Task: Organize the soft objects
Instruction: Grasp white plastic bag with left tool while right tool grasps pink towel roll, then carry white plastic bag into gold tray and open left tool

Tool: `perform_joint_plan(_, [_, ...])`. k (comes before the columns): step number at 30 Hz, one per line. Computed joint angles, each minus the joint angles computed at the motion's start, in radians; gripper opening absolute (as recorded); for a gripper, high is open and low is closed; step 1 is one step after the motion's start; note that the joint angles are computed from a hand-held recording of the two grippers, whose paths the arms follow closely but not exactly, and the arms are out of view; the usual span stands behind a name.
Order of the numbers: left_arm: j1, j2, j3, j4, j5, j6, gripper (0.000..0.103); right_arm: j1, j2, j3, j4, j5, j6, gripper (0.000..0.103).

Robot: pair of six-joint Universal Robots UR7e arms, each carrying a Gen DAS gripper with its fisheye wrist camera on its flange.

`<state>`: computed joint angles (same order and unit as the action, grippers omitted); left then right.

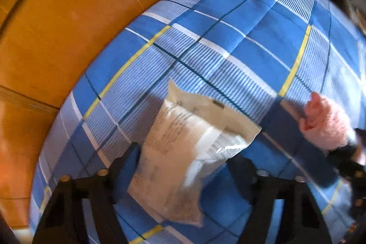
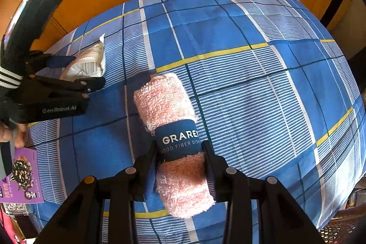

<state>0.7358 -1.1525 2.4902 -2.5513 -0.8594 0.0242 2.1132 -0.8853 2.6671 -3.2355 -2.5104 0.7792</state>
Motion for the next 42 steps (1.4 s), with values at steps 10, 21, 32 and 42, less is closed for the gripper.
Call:
perform_joint_plan(10, [-0.097, -0.142, 0.018, 0.167, -0.07, -0.162, 0.058, 0.011, 0.042, -0.05, 0.114, -0.024, 0.018, 0.038])
perform_joint_plan(21, [-0.096, -0.423, -0.001, 0.32, -0.005, -0.372, 0.058, 0.037, 0.081, -0.075, 0.147, -0.051, 0.041, 0.037])
perform_joint_plan(32, [-0.016, -0.853, -0.041, 0.652, 0.197, -0.525, 0.058, 0.092, 0.131, -0.128, 0.245, -0.071, 0.11, 0.039])
perform_joint_plan(42, [0.045, -1.218, -0.117, 0.998, 0.325, -0.629, 0.058, 0.14, 0.129, -0.138, 0.342, -0.092, 0.171, 0.039])
